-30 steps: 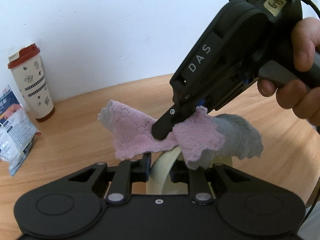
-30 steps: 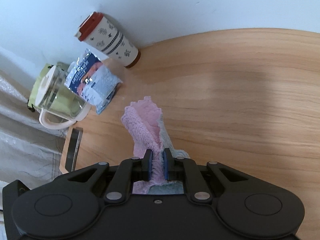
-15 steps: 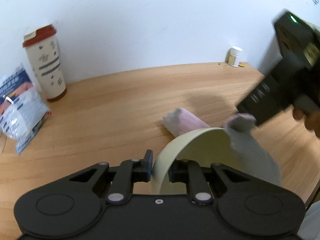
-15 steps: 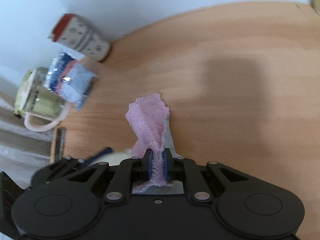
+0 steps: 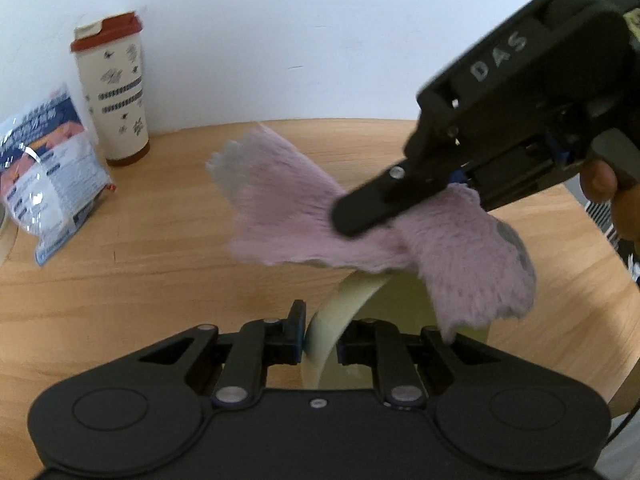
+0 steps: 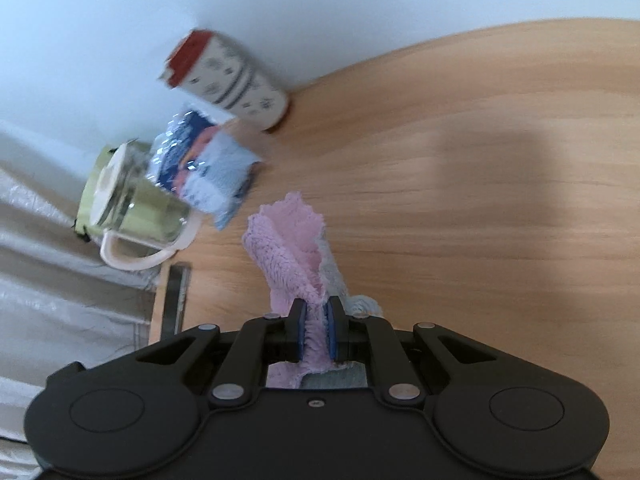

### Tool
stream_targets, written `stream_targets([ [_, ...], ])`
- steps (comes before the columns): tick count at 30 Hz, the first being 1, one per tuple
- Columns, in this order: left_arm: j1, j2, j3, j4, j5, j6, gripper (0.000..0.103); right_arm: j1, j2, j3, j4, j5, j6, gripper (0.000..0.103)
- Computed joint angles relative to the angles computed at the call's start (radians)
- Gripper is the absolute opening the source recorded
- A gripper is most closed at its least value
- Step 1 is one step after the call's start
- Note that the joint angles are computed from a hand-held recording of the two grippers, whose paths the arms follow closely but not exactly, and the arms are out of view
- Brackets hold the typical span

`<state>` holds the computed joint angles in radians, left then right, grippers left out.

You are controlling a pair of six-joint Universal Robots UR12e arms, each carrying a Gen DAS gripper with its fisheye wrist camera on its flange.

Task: Clean bowl
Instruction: 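Hold the bowl with the left tool while the right tool drapes the cloth over the rim, then hold the bowl with the left tool while the right tool rubs the cloth over the outer wall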

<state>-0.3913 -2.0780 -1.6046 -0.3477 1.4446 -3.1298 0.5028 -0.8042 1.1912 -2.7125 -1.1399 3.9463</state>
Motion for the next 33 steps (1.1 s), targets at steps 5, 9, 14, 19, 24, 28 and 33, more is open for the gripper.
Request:
stream_targets([
  [5,0.003,0.003,-0.005,0.001,-0.025,0.001,0.013,0.013,-0.008,0.017,-0.017,-0.035,-0.034,0.012],
  [9,0.0,0.004,-0.005,0.0,-0.018,0.008,0.014,0.007,-0.037,0.08,-0.046,-0.077,0.057,0.012],
  [14,0.0,0.004,-0.004,-0.016,-0.01,-0.014,0.017,0.008,-0.067,0.139,-0.039,-0.12,0.091,0.012],
  [19,-0.001,0.004,0.001,-0.035,0.006,-0.037,0.022,0.01,-0.087,0.185,0.001,-0.125,0.142,0.012],
  [24,0.005,0.004,0.002,-0.044,-0.018,-0.054,0.031,0.009,-0.083,0.183,0.003,-0.113,0.159,0.012],
  [28,0.013,0.005,-0.003,-0.044,-0.036,-0.081,0.031,0.014,-0.068,0.145,-0.005,-0.118,0.132,0.012],
  [33,0.019,0.004,0.003,-0.061,-0.035,-0.089,0.032,0.024,-0.037,0.074,0.016,-0.114,0.065,0.012],
])
